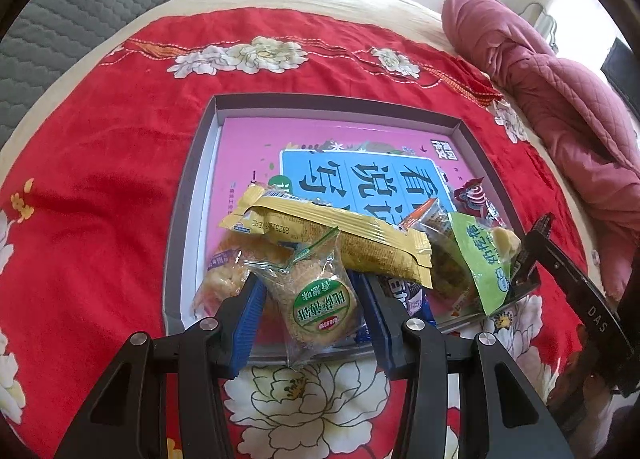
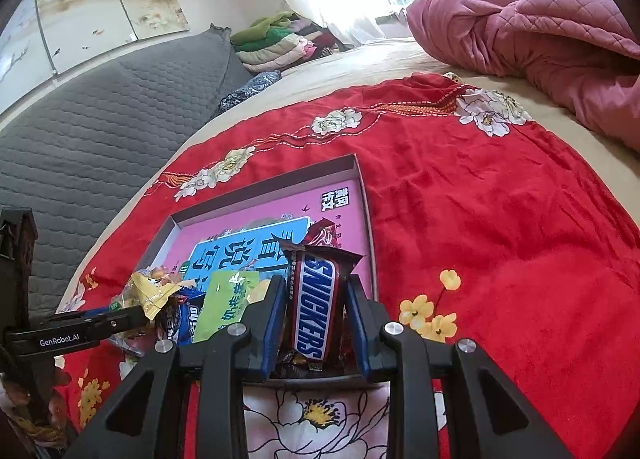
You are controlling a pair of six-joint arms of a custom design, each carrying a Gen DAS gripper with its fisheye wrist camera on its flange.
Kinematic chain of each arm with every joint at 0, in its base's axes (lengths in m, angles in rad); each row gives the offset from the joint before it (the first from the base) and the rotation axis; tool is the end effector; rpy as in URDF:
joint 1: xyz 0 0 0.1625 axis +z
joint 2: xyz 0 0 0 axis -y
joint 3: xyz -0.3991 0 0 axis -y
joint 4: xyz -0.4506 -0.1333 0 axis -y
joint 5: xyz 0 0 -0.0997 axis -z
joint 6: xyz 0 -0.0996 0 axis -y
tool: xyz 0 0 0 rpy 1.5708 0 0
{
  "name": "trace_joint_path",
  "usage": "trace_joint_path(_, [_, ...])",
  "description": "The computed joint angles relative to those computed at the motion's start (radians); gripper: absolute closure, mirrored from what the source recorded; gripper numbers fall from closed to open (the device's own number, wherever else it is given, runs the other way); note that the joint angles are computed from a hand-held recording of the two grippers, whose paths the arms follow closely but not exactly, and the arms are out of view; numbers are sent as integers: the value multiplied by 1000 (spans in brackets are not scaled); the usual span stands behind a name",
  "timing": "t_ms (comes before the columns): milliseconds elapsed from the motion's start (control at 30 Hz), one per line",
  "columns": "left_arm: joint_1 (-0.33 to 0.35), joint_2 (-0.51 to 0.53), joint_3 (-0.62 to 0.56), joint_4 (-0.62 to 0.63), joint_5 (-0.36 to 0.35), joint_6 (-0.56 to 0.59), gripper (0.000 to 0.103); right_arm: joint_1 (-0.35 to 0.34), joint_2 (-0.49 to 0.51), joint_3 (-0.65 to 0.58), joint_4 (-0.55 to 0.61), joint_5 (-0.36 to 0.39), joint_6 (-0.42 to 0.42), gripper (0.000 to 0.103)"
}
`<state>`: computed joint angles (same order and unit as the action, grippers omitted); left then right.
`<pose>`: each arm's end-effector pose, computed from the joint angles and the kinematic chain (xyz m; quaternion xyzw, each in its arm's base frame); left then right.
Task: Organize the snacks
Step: 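Carry the Snickers bar over the tray with right gripper while left carries biscuit pack, then open both grippers to drop the Snickers bar and biscuit pack into the tray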
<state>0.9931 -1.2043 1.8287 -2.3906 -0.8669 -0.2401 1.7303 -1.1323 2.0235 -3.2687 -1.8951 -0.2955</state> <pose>-0.1735 -0.6283 0.2165 0.1238 0.9266 -0.2204 0.2784 0.1939 -0.5662 0.1800 0.1430 -0.8986 0.3764 0.1745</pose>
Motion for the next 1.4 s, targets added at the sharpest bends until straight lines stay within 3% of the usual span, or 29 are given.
trace_joint_path(500, [9, 15, -18, -4, 4, -2, 53, 0, 22, -21, 17, 4, -15, 72])
trace_joint_path(700, [5, 11, -13, 1, 6, -4, 52, -6, 13, -14, 30, 13, 0, 62])
trace_joint_path(800, [3, 10, -13, 9, 15, -10, 46, -12, 3, -11, 48, 23, 29, 54])
trace_joint_path(1400, [-10, -20, 7, 30, 12, -17, 42, 4, -15, 14, -16, -7, 25, 40])
